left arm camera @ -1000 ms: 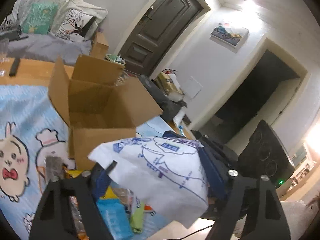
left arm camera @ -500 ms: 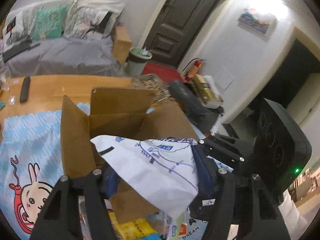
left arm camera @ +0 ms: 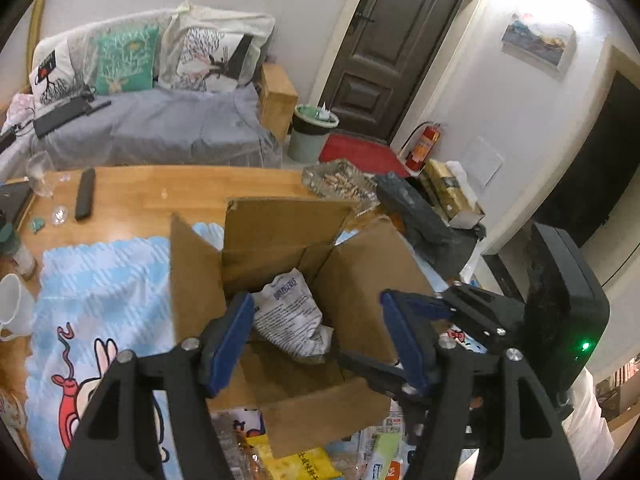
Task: Organize snacks
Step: 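Lower the white bag into the cardboard box and open the right gripper, then grasp the blue wrapped packet with the left gripper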
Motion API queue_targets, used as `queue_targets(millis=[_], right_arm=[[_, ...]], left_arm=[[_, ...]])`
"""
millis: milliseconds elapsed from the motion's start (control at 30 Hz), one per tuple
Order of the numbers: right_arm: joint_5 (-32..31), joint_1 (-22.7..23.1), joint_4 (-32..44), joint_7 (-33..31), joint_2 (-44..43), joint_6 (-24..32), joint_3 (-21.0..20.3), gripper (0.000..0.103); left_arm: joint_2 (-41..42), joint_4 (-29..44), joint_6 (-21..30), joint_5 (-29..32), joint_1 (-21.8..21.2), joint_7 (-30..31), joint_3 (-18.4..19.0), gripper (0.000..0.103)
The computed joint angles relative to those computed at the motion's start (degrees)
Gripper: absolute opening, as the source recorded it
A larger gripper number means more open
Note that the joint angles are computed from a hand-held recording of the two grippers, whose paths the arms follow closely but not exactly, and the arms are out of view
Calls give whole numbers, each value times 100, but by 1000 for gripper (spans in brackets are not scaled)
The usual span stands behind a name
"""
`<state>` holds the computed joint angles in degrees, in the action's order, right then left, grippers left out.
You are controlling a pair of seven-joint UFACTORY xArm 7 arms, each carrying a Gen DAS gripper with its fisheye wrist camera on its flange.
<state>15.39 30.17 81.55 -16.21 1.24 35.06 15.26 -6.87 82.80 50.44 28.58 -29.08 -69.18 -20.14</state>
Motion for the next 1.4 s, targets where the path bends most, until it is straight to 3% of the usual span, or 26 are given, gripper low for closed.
queue_targets(millis=[33, 200, 267, 400, 500, 633, 733, 1033, 1400], right_arm=[[125, -5, -228, -69, -200, -132, -1, 66], [1393, 275, -1445, -956, -1348, -544, -196, 74], [1602, 418, -1939, -997, -1786, -676, -253, 77], [1486, 490, -2945, -481, -2590, -975, -238, 78], [1248, 410, -3679, 334, -3111, -1181, -134, 78], [1151, 640, -4335, 880, -3482, -1420, -200, 77], [887, 670, -4699, 1330, -3608, -1652, -14, 70], [246, 932, -5137, 2194, -3603, -1940, 73, 68], [-244, 1204, -5300, 2630, -3487, -2027, -265, 68]], left_arm=[[-95, -54, 98, 119, -22, -116, -62, 76], [-619, -480, 432, 543, -88, -441, -468, 80], [-825, -709, 538, 674, -90, -597, -691, 86], [-1046, -1062, 939, 825, -150, -917, -1227, 88], [-1127, -1349, 941, 784, -233, -1201, -1434, 88], [-961, -1542, 977, 924, -351, -1580, -1670, 88], [-885, -1820, 662, 976, -506, -2022, -1625, 88], [-151, -1853, 444, 1292, -1072, -2548, -1382, 84], [634, -1393, 1347, 1528, -1943, -2741, -911, 71]])
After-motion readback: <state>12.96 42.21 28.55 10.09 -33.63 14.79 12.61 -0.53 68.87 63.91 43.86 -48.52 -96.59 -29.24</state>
